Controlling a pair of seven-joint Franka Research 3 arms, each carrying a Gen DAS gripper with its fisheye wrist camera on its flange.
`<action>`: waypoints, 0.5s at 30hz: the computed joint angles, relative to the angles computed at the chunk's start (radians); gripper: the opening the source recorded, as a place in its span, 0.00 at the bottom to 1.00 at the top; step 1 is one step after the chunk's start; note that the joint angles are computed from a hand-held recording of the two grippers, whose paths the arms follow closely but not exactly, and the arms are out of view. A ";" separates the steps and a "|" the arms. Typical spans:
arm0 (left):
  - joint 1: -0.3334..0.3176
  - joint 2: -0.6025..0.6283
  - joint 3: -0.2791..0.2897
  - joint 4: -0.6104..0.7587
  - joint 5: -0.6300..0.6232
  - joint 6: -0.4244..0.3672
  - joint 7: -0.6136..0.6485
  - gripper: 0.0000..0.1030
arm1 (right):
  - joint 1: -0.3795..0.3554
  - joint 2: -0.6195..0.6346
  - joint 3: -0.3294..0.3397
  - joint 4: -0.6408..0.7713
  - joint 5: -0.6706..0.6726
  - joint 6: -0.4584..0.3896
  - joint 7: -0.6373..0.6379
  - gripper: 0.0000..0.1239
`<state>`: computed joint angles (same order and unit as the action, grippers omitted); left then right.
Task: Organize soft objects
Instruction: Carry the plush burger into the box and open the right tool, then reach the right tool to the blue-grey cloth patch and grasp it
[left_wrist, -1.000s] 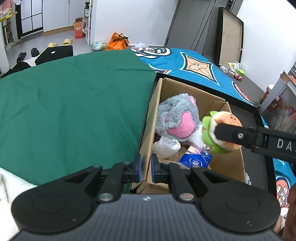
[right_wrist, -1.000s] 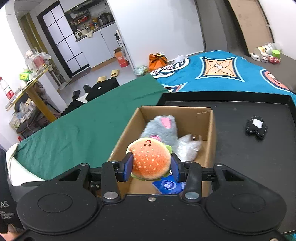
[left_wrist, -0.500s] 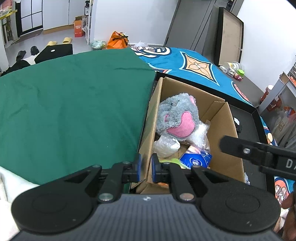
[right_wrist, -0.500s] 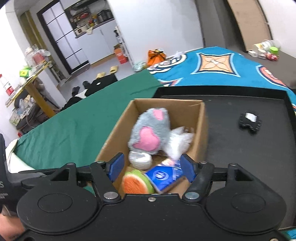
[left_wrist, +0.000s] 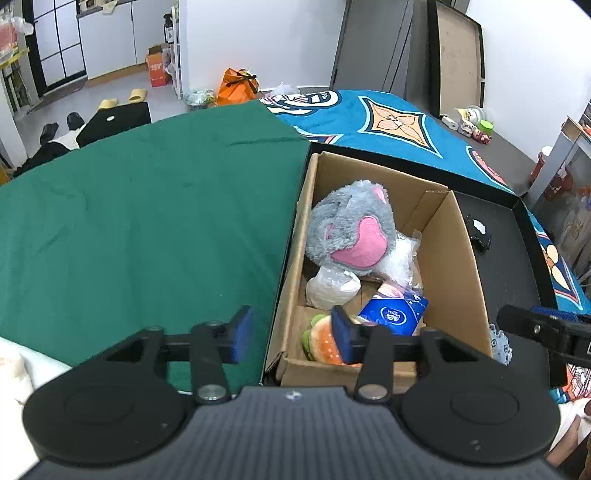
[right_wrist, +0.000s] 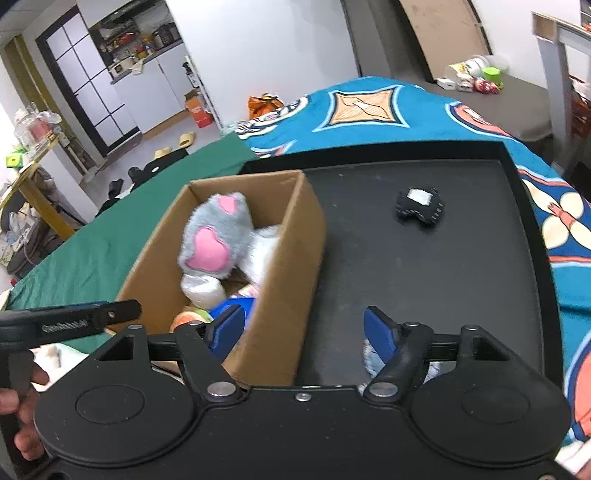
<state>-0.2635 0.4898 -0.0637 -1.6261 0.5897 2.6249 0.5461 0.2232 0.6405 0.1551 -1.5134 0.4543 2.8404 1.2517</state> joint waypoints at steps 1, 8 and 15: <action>-0.003 0.001 0.000 0.004 0.002 -0.007 0.001 0.51 | -0.002 -0.003 -0.002 -0.007 0.002 0.002 0.000 0.58; -0.011 0.019 -0.011 0.043 -0.014 -0.063 0.026 0.56 | -0.011 0.012 -0.015 -0.010 0.006 0.002 0.017 0.63; -0.025 0.050 -0.015 0.100 -0.021 -0.126 0.066 0.60 | -0.029 0.045 -0.021 -0.001 0.011 -0.006 0.049 0.63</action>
